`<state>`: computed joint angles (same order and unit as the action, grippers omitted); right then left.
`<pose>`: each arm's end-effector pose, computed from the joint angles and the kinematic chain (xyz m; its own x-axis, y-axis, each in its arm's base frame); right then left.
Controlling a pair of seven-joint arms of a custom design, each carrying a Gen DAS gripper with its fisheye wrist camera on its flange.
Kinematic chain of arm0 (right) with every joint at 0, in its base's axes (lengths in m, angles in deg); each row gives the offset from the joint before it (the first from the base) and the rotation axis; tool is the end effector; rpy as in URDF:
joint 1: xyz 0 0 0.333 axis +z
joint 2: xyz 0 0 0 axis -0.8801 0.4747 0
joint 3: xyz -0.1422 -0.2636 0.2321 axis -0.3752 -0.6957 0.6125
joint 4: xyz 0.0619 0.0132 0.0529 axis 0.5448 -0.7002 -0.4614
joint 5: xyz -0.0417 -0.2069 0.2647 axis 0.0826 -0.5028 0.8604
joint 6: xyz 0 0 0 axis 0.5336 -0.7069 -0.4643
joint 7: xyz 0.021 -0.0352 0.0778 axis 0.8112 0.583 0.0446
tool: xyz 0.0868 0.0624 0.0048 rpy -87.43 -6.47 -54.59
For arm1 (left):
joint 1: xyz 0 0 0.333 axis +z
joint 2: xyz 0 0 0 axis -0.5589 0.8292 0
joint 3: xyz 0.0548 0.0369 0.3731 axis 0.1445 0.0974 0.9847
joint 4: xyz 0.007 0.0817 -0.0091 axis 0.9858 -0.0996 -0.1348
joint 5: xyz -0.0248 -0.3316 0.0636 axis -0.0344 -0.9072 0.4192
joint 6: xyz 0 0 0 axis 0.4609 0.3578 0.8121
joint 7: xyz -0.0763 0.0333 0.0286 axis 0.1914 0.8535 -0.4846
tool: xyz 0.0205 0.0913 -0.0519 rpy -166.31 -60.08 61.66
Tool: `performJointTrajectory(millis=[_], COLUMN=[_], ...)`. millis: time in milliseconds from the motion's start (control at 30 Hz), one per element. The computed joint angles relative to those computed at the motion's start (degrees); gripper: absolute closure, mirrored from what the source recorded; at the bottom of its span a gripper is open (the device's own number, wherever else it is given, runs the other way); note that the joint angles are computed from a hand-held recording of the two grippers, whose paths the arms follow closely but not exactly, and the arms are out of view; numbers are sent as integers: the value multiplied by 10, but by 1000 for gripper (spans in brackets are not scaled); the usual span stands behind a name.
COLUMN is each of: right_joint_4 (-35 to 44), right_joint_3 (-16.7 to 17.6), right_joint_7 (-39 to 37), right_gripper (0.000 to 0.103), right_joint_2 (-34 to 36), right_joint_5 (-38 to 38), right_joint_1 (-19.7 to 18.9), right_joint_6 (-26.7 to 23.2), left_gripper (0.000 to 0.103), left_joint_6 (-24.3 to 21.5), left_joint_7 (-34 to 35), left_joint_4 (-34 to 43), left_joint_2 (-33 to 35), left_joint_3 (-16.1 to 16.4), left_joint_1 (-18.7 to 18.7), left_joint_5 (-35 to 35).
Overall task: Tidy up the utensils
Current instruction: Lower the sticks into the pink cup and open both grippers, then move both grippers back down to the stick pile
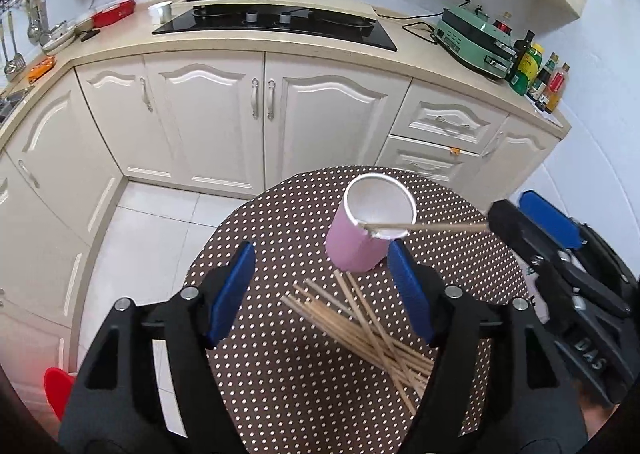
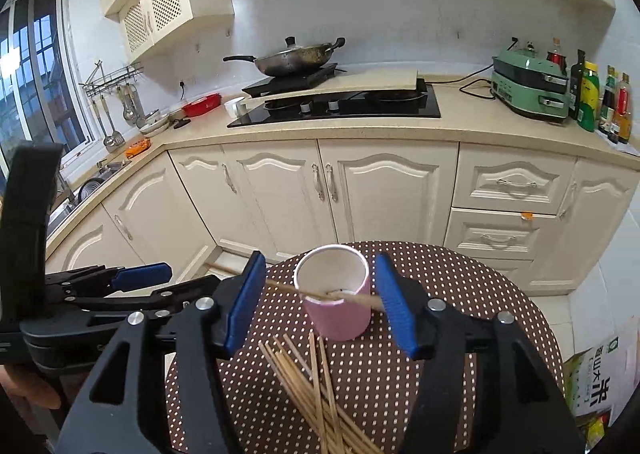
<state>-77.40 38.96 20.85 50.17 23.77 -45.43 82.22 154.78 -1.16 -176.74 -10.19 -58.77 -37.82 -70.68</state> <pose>0.5190 0.1638 0.6982 0.3420 -0.9201 -0.1910 -0.5953 -0.0549 -0.8016 0.5438 -0.1152 0.6785 -0.0075 -0.9895 0.1447 -0.7823 -0.0843 -0.6172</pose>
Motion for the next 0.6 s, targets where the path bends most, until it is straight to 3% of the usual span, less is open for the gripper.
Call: performJointTrajectory(millis=[200,600], right_joint_4=[-55,-134], right_joint_3=[2,-8], right_joint_7=[67,127], right_gripper=[46,45], right_joint_2=[-47,-99], right_joint_5=[-51,-90], right_joint_1=[-4,-1], right_joint_6=[3,-22], left_gripper=[33,33], left_joint_6=[19,43], left_joint_7=[-2,-25], left_joint_4=[-61,-145], left_joint_2=[-40,-71], left_joint_3=[-2,-9], left_joint_1=[-3,-8], left_joint_5=[-3,-3])
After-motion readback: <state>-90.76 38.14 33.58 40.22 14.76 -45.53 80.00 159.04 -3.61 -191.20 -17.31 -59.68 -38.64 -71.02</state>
